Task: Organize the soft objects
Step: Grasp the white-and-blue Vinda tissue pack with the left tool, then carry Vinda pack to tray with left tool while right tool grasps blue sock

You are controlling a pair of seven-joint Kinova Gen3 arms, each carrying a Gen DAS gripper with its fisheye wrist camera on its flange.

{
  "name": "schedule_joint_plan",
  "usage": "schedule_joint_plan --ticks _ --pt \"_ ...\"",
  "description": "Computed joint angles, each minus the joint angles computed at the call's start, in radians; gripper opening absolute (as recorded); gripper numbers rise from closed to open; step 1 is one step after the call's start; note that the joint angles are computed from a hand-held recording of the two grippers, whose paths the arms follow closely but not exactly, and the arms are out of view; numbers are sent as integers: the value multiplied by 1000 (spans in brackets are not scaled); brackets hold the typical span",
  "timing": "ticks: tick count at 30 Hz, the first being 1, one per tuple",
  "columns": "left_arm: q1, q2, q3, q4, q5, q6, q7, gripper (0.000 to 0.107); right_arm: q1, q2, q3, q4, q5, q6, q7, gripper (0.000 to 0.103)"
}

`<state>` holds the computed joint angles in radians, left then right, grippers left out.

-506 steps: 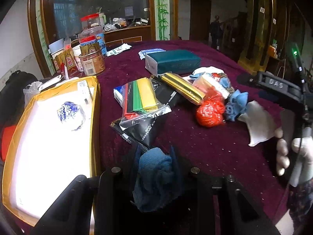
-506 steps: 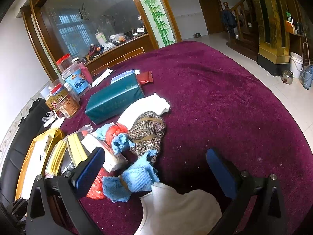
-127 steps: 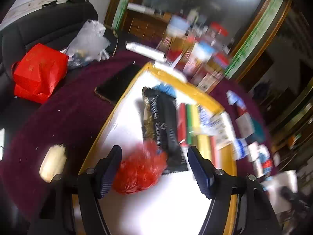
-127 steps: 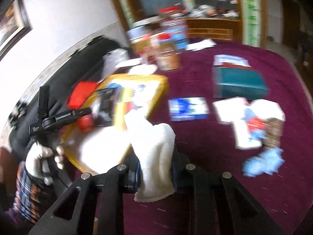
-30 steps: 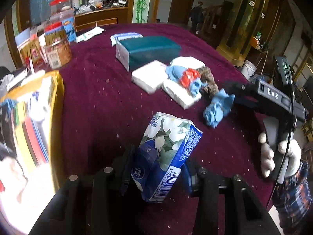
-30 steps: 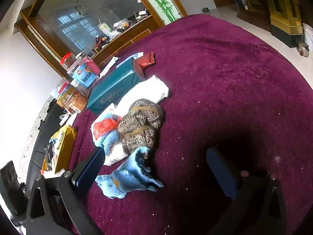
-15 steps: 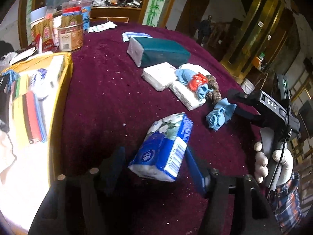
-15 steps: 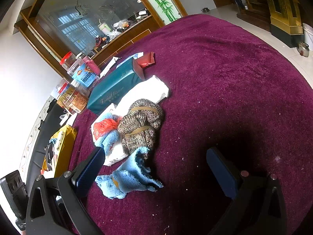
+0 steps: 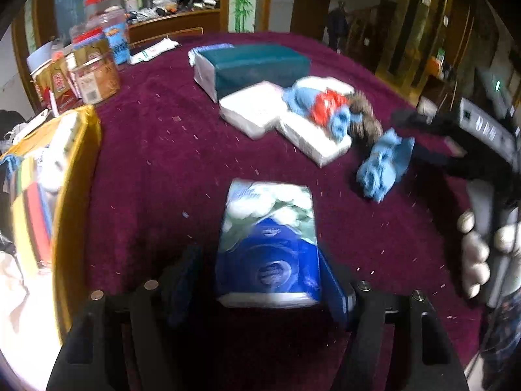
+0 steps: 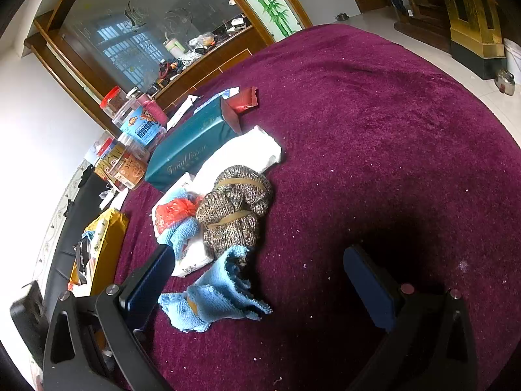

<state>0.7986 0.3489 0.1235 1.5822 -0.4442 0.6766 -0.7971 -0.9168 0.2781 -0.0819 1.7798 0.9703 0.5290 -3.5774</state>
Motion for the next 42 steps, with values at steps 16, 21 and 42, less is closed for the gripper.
schedule_joint_plan --ticks 16,21,42 --pt "6 -61 -12 81 27 -73 27 55 3 0 -3 -2 -1 3 4 103" --pt "-37 -210 14 263 11 -256 145 55 1 3 -3 -13 -12 16 21 103" --pt "-353 -622 140 597 79 -379 242 55 -77 194 -26 -429 -380 429 571 45"
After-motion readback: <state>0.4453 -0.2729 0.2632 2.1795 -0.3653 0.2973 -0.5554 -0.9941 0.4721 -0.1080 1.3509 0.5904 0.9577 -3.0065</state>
